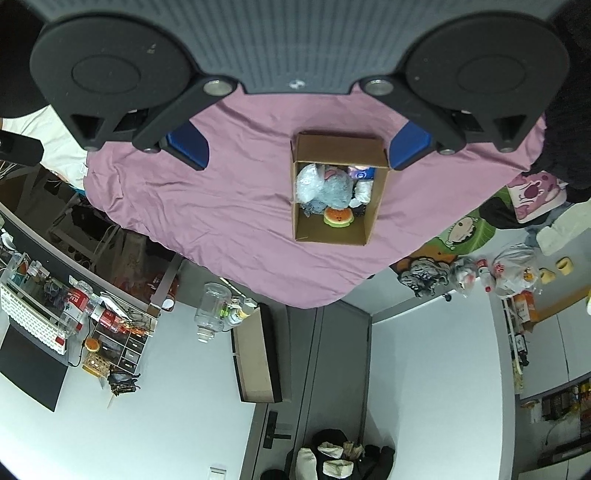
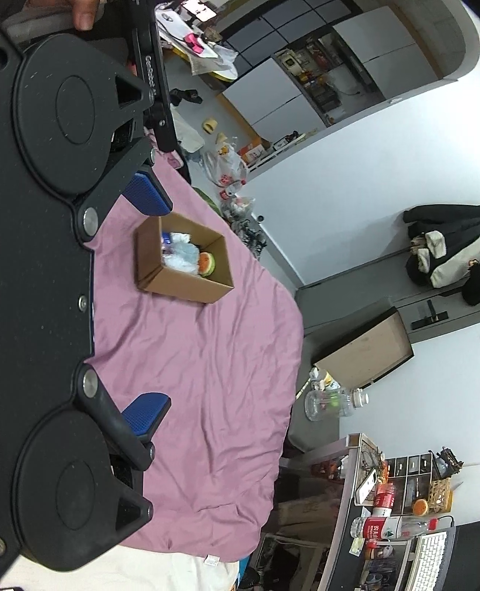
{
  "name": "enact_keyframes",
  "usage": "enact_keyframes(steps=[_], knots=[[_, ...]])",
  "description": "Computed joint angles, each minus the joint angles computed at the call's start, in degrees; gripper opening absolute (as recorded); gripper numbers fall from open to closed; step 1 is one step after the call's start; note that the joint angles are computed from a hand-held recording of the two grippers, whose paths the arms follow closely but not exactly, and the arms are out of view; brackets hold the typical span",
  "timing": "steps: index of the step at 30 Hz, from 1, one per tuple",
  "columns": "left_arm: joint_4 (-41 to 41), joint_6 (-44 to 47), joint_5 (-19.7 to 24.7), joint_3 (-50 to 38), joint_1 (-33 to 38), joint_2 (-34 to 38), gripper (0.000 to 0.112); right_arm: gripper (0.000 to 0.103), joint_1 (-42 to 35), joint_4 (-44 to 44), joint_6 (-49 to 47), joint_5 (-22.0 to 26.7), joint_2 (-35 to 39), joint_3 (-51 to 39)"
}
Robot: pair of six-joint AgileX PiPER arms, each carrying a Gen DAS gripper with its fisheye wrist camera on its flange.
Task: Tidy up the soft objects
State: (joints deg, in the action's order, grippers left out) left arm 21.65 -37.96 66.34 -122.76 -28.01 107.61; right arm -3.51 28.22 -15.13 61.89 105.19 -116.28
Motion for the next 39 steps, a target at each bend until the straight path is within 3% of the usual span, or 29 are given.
enact_keyframes(steps=[11, 14, 39], knots=[[4.45, -1.44, 0.94, 3.97, -3.91, -3.14, 0.103, 0.103, -0.76, 0.53, -3.68, -2.74, -4.1, 8.31], [4.34, -1.51, 0.55, 4.51, -4.14, -2.89, 0.103, 0.103, -2.02, 3.71, -5.22, -1.59, -4.13, 8.49], [3.43, -1.89, -1.26, 6.41, -4.14, -1.86, 0.103, 0.103, -1.59, 2.38, -6.57, -2.94, -4.06, 10.08]])
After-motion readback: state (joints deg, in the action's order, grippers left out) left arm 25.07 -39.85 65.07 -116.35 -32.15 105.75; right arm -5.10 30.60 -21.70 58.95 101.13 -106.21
